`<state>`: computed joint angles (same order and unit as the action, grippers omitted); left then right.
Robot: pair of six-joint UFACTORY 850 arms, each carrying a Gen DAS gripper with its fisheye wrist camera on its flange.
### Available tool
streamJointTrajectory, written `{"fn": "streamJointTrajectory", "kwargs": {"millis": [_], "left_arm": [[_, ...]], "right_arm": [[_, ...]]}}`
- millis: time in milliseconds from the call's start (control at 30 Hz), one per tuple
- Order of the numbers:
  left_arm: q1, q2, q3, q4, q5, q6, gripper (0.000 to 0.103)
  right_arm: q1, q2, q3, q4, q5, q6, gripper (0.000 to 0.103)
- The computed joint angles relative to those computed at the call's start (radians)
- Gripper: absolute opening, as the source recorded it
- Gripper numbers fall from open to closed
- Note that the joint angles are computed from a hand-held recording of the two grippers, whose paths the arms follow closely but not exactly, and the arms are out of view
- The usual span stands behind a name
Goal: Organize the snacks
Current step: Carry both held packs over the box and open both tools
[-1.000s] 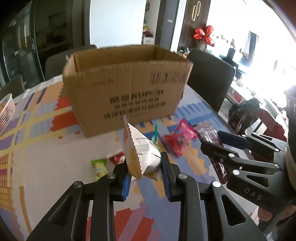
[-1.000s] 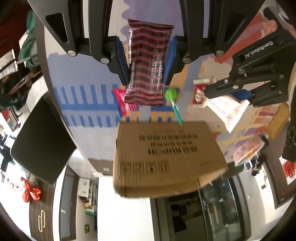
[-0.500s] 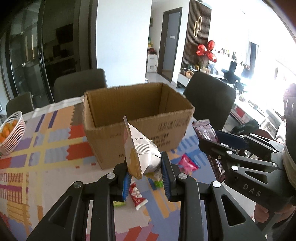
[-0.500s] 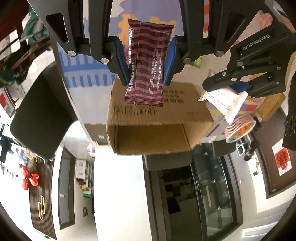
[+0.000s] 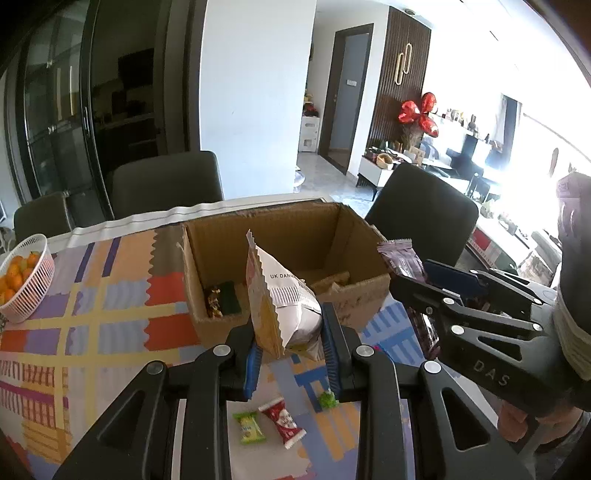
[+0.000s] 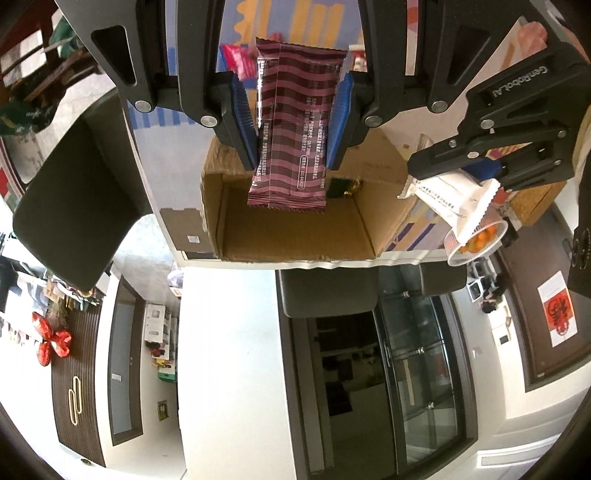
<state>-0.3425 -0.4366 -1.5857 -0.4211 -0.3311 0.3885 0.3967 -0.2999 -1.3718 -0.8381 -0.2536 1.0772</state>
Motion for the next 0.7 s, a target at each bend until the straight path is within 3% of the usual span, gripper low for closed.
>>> {"fn": "streamJointTrajectory", "kwargs": {"millis": [367, 700], "left_arm": [[0.022, -0.143, -0.234, 0.153, -0.113, -0.136, 0.029], [0.012, -0.246, -0.378, 0.270, -0.200, -0.235, 0.030]], "right_arm": [[-0.031, -0.137, -0.219, 0.331, -0.078, -0.369, 0.039], [-0.053, -0.237, -0.358, 0.426, -0.155, -0.471, 0.039]]}}
